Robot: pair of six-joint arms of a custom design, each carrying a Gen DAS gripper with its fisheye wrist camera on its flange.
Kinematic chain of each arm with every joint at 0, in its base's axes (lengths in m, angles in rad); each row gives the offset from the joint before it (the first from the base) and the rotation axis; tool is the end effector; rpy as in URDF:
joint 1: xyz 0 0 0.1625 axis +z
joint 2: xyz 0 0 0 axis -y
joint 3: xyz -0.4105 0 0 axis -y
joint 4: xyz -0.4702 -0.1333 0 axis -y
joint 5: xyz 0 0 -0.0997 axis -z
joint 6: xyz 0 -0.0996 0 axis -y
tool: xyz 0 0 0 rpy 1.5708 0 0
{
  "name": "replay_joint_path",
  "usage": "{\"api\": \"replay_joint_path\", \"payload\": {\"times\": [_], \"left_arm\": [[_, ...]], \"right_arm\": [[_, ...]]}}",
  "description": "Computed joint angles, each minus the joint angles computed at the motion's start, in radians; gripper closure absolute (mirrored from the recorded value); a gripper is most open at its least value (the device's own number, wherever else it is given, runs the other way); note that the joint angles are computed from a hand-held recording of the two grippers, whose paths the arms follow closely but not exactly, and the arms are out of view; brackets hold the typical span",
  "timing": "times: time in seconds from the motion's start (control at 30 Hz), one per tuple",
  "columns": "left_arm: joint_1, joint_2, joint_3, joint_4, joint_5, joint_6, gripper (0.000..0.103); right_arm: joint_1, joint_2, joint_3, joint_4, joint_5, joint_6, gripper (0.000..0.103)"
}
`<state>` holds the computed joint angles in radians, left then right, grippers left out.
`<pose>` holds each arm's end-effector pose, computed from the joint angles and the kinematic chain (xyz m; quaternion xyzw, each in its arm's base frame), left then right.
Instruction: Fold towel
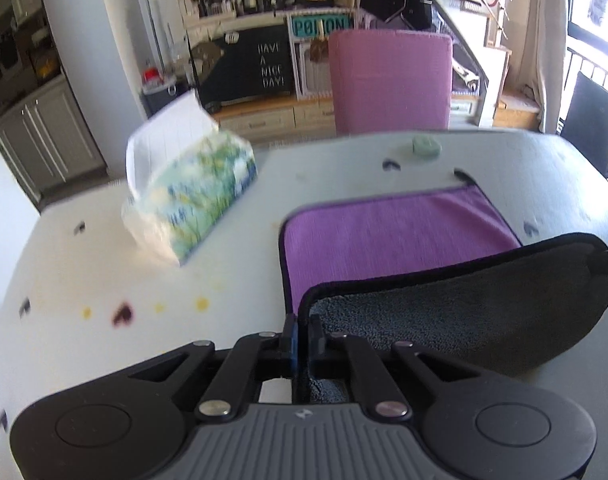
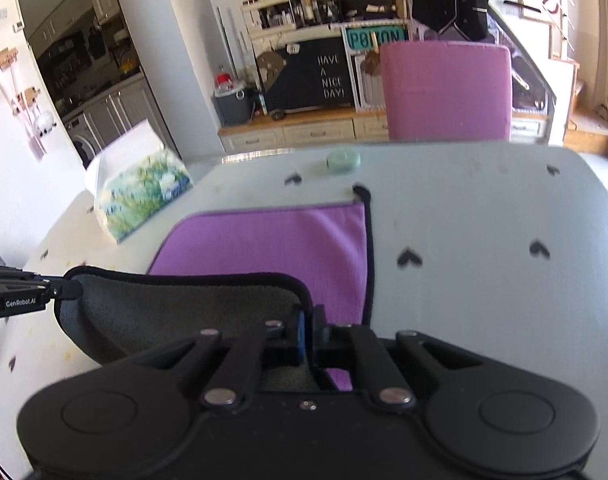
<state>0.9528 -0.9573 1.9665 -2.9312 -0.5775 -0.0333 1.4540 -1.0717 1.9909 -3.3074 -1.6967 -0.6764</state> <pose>-0.1704 -0.6138 0.0834 0.1698 0.8529 -0.2956 0.3954 0.0475 -0.6318 0.1542 0.2289 -0.8871 0.3435 0.2065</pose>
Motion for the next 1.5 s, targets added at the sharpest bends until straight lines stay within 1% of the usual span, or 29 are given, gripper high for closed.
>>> {"api": "replay_joint_path", "payload": {"times": [0.2,0.3,0.43,0.57,0.77,0.9,1.03,1.13,1.27,1.4,1.5], "left_arm": [[0.019,0.069,-0.115,-0.087,0.018,0.148,0.098],[0.034,0.109,-0.182,-0.104,0.018,0.204,0.098],[0.051,0.172,-0.27,-0.123,0.018,0.27,0.098],[0.067,0.232,-0.35,-0.112,0.024,0.314,0.098],[0.098,0.313,-0.462,-0.033,0.041,0.313,0.098],[0.113,0.36,-0.516,-0.007,0.06,0.326,0.098],[0.134,0.386,-0.559,0.078,0.065,0.269,0.098],[0.149,0.402,-0.584,0.126,0.062,0.23,0.098],[0.162,0.432,-0.609,0.111,0.071,0.256,0.098],[0.171,0.442,-0.618,0.142,0.082,0.239,0.097],[0.175,0.436,-0.612,0.173,0.081,0.206,0.097]], "right_arm": [[0.031,0.046,-0.1,0.019,0.016,-0.013,0.099],[0.046,0.081,-0.16,0.022,0.013,-0.033,0.099],[0.064,0.131,-0.245,0.046,-0.005,-0.043,0.099],[0.076,0.183,-0.319,0.052,-0.037,-0.052,0.099],[0.085,0.267,-0.425,0.086,-0.095,-0.041,0.099],[0.087,0.322,-0.481,0.095,-0.141,-0.041,0.099],[0.09,0.379,-0.551,0.13,-0.194,-0.02,0.099],[0.088,0.411,-0.589,0.158,-0.227,0.009,0.099],[0.084,0.454,-0.635,0.171,-0.269,0.03,0.099],[0.075,0.476,-0.663,0.186,-0.281,0.063,0.099],[0.071,0.493,-0.68,0.19,-0.292,0.058,0.098]]}}
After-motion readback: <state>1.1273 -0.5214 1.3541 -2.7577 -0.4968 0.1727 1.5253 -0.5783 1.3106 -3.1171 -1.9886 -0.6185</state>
